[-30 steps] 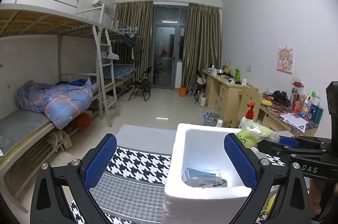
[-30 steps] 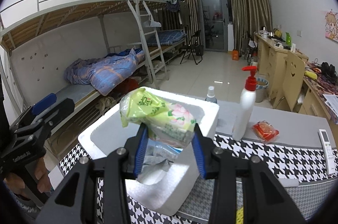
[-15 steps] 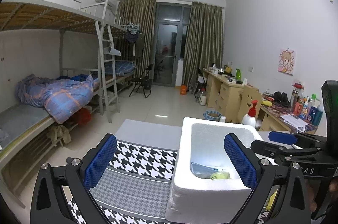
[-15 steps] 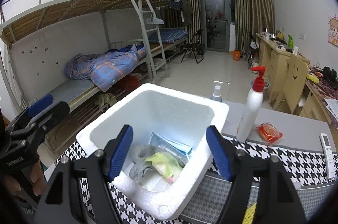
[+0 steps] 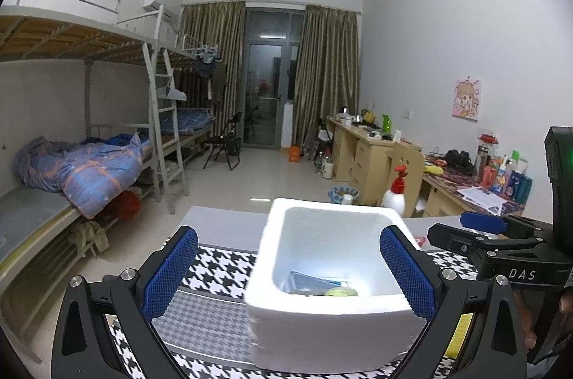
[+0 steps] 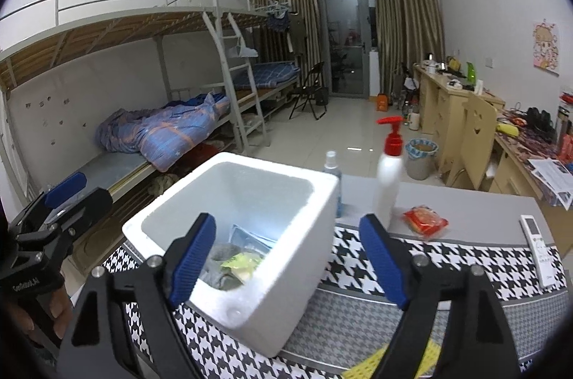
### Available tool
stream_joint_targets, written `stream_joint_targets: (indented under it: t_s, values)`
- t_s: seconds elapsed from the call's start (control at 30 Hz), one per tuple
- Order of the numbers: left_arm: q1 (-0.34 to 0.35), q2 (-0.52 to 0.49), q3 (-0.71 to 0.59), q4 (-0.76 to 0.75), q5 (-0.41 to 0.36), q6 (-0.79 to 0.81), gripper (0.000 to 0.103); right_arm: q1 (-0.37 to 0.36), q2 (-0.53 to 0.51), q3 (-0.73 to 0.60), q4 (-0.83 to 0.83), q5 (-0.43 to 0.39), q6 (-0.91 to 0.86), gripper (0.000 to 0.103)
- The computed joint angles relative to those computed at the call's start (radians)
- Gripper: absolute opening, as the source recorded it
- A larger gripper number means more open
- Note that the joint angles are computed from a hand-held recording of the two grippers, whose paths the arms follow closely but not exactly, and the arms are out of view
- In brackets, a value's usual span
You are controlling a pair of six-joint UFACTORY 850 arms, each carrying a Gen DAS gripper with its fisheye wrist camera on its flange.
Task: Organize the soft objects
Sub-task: 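Withdraw both tools from the box back over the yellow net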
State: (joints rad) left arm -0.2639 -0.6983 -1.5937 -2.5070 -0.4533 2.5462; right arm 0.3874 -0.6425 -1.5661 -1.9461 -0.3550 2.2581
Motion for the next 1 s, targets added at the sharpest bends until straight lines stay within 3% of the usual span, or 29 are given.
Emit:
stream_joint_targets:
  t_s: [1.0]
  values:
    - [-0.078,0.055,0.081,0.177,-0.071,-0.071,0.102,-0.017,0.186,0.289,-0.068,-0.191,0.199,0.091]
